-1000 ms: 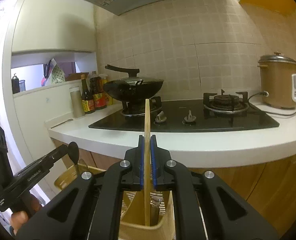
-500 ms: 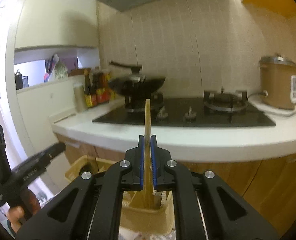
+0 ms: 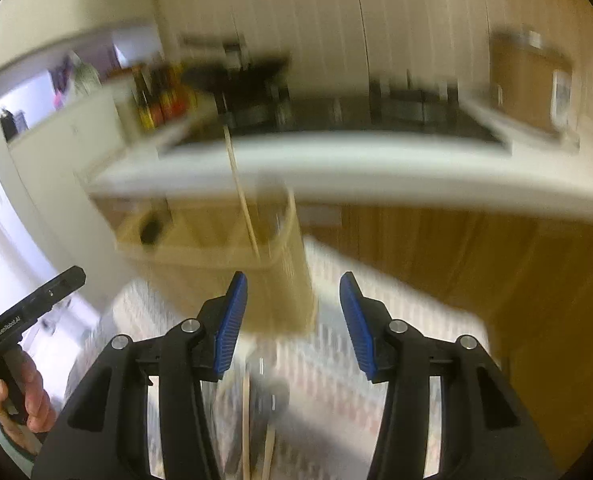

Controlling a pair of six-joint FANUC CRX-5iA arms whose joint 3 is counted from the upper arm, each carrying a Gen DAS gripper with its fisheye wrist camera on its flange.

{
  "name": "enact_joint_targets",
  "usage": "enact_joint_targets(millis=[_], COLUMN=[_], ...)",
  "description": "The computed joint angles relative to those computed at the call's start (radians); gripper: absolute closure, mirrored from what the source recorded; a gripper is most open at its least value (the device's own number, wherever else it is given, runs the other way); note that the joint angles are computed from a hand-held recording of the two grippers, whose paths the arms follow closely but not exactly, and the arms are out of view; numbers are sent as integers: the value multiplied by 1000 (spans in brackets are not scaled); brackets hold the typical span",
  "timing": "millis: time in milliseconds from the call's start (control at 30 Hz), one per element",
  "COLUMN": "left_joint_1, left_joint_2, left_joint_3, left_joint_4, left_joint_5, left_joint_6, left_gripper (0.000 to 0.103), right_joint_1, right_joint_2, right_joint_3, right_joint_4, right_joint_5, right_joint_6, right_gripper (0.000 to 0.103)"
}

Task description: Organize utensils

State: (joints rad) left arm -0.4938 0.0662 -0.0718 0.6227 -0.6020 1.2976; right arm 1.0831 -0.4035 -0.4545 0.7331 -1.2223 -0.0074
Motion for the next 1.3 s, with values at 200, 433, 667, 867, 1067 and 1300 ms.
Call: enact_joint_targets(millis=[200,433,667,867,1067,1300], left_joint_1=[1,-20,-73,-125,-160,-168], left_joint_2=[76,153,231,284,324,339], left_joint_3=[58,100,191,296,373,407], left_joint_4=[15,9,-71,-220,-308,-323], left_joint_5=[-240,-360,-408,-421,-424,-446], left_joint_6=[32,34,114,248,350,386], left_gripper=[59,60,66,73,86,79], right_joint_1=[-64,15,39,35,11,-28], right_joint_2=[67,6,6,-4,14,76], right_joint_3=[125,55,41,25,35,66], right_joint_4=[-415,-394,-429,-440,-468,-498], right_joint_5=[-80,-53,-42,-9,22,50], right_joint_6=[182,122,142,157,191,228], right_gripper=[32,27,74,81,82,82])
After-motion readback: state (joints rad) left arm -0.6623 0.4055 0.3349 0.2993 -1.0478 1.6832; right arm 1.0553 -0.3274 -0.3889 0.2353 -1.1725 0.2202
